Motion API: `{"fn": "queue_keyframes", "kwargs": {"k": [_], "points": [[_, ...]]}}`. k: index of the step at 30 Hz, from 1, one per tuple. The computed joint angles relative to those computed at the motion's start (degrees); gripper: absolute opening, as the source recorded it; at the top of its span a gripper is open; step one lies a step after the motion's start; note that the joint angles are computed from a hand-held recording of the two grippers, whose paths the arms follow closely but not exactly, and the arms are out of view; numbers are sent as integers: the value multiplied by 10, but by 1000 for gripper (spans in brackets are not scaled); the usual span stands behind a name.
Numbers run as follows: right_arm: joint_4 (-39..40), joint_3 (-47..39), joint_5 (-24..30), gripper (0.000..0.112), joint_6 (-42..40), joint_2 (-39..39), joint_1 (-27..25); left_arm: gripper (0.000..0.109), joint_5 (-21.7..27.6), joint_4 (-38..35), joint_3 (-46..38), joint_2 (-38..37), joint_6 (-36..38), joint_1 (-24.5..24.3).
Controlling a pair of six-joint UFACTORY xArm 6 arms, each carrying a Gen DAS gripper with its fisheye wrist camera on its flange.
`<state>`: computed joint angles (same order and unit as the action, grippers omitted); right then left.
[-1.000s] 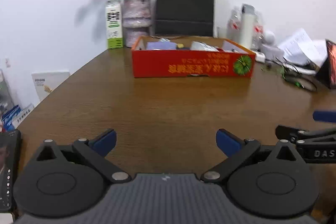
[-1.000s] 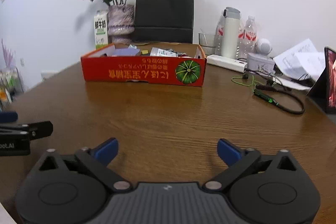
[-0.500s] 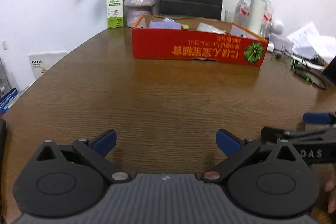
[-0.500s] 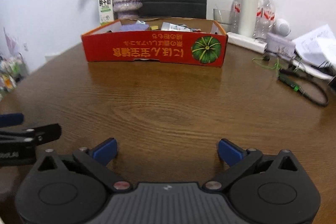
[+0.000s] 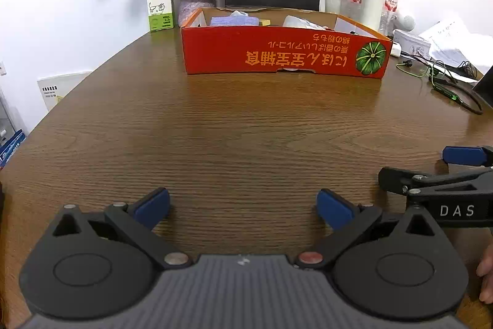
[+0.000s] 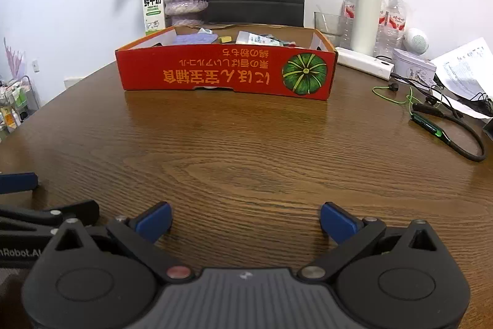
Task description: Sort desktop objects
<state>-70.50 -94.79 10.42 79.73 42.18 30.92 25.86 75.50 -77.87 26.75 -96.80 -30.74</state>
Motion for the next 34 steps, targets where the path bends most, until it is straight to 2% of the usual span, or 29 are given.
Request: {"fn": "queue_keyframes", "kwargs": {"k": [34], "points": [[1,-1,-2,103,-2,1,-2,103,-2,-5,-5,3,9,2]]}}
